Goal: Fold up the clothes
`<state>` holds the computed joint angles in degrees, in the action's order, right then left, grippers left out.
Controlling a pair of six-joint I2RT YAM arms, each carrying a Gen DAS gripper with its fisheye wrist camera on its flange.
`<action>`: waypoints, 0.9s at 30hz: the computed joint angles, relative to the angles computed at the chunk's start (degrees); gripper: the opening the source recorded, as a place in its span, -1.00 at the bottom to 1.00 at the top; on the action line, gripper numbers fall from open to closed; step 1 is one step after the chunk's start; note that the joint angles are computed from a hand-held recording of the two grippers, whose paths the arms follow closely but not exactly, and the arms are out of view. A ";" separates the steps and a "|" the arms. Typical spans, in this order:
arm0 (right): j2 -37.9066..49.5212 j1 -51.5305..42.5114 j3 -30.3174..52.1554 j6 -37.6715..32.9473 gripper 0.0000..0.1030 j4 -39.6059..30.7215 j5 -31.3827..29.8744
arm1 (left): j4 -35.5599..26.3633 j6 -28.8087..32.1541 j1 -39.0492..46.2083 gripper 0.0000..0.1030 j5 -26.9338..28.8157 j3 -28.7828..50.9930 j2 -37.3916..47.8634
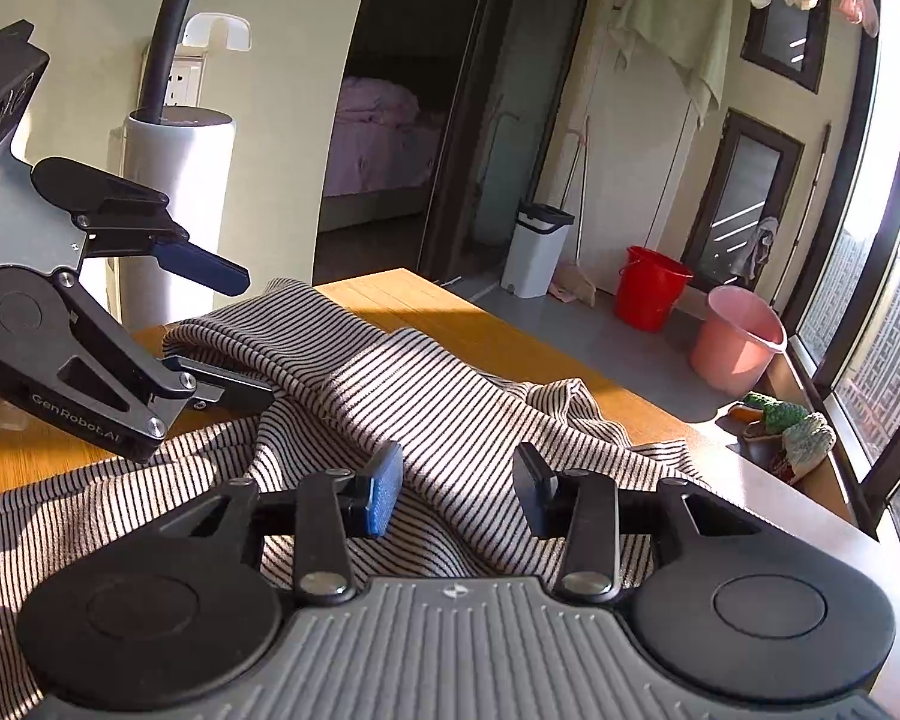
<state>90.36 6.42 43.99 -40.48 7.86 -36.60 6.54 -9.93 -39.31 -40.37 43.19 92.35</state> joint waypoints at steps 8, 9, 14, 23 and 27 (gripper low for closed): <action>7.89 5.59 4.29 4.34 -0.85 2.81 6.01 | 3.27 1.86 0.13 0.62 1.05 -2.65 -2.53; 7.95 3.85 5.08 8.60 -0.85 2.81 4.36 | 3.40 2.46 0.20 0.62 1.03 -2.30 -2.27; 9.80 -9.63 12.79 28.21 -0.86 -4.16 -12.70 | 4.61 8.15 0.67 0.57 2.34 2.95 4.29; 7.84 -17.44 10.82 26.67 -0.86 -6.47 -16.13 | 4.80 16.03 4.07 -0.11 3.41 14.49 18.31; 8.67 -16.04 12.61 32.52 -0.86 -5.75 -17.19 | 7.36 13.01 5.85 -0.63 3.57 10.23 14.09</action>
